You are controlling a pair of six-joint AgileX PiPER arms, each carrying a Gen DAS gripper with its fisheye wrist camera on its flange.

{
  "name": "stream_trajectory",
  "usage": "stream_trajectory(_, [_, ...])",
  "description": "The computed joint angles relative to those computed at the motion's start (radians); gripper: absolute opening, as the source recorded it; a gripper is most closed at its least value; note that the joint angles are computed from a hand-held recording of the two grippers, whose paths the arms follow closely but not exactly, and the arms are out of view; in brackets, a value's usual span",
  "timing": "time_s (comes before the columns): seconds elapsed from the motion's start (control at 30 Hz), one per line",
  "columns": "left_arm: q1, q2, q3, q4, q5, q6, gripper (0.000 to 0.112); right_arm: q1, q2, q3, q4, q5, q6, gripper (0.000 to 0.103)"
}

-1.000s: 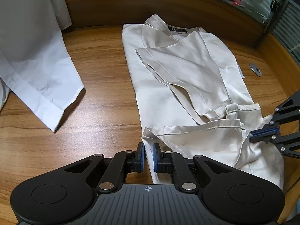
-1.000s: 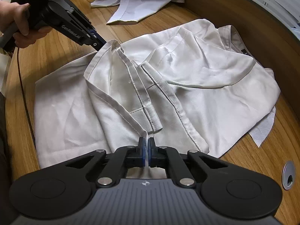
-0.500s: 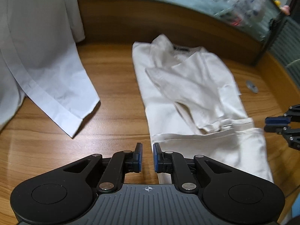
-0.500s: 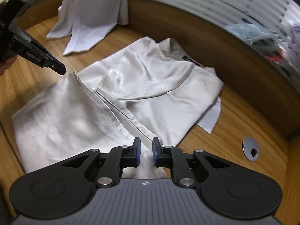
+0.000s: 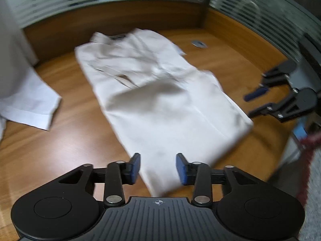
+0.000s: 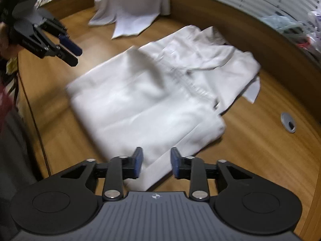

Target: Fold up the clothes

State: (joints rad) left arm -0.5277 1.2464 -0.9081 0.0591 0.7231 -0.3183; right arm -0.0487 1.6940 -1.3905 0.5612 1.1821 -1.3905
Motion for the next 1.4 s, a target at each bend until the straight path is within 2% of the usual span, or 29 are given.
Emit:
stream_trajectory(0.1, [-0.071,0.033,0.006,0.056,0.014,0.015,0.046,0.003,-0.05,0.086,-0.015,-0.02,-0.077,0.043])
stream_trajectory(0.37, [-0.172,0.09,0.035,0.218,0.016,0.004,0.045,0.064,-0.155,0.29,-0.067,-0.178,-0.303,0.042])
stream_trajectory(0.47, [-0.195,0.112,0.039,0.286,0.024,-0.006,0.038,0.069,-0.154,0.295,-0.057,-0.189,-0.337,0.04])
stream_trajectory(0.5, [-0.196,0.118,0.04,0.302,0.023,-0.008,0.038,0.071,-0.152,0.293,-0.059,-0.195,-0.336,0.038])
stream_trajectory(0.57, [-0.202,0.113,0.054,0.338,0.017,-0.03,0.038,0.076,-0.149,0.292,-0.062,-0.215,-0.336,0.024])
stream_trajectory(0.6, [-0.206,0.107,0.062,0.357,0.011,-0.053,0.036,0.077,-0.146,0.292,-0.064,-0.227,-0.335,0.024])
stream_trajectory(0.63, [-0.213,0.1,0.07,0.374,0.007,-0.075,0.033,0.077,-0.144,0.29,-0.063,-0.233,-0.338,0.023])
stream_trajectory(0.7, [-0.224,0.088,0.081,0.398,0.002,-0.109,0.011,0.077,-0.146,0.285,-0.061,-0.234,-0.334,0.015])
stream_trajectory(0.77, [-0.238,0.074,0.091,0.432,-0.002,-0.153,0.006,0.073,-0.153,0.278,-0.053,-0.227,-0.326,0.006])
stream_trajectory(0.87, [-0.268,0.038,0.101,0.491,0.005,-0.236,0.005,0.066,-0.169,0.263,-0.036,-0.208,-0.303,0.005])
stream_trajectory(1.1, [-0.257,-0.063,0.065,0.364,0.086,-0.186,0.004,0.039,-0.183,0.188,-0.024,-0.113,-0.215,0.004])
stream_trajectory(1.23, [-0.192,-0.079,0.002,0.257,0.123,-0.124,0.004,0.023,-0.18,0.12,-0.027,-0.033,-0.127,0.004])
stream_trajectory(1.4, [-0.043,-0.03,-0.126,0.151,0.14,-0.013,0.005,0.036,-0.154,0.022,-0.038,-0.009,-0.012,0.004])
